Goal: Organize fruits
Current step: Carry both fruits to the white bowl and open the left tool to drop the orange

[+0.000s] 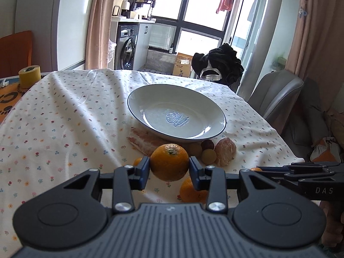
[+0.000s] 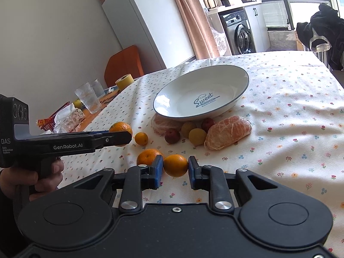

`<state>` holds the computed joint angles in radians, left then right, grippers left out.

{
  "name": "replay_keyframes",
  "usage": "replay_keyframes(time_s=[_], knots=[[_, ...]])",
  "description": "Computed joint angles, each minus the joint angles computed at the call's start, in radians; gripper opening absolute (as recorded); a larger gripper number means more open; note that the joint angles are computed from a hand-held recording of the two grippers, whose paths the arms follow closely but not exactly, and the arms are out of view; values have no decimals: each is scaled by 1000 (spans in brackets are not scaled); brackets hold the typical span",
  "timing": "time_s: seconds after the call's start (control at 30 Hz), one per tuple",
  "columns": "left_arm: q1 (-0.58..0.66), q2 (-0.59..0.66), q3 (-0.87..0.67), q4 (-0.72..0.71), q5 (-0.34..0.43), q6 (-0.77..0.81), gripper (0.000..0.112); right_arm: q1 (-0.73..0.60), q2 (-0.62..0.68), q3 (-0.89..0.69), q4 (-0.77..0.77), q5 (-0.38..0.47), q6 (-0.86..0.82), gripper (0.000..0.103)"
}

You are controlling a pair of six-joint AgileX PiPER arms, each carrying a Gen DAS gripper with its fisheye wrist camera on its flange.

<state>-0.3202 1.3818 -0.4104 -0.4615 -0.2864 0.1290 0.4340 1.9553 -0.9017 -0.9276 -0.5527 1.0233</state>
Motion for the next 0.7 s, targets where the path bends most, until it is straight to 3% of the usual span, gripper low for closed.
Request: replay_keyframes(time_s=[0.2, 0.7], knots=[[-12, -7, -14, -58, 5, 59, 38, -4, -16, 6, 16, -4, -17, 23], [14, 39, -79, -20, 22, 53, 38, -20, -5, -33, -3, 6, 6, 23]])
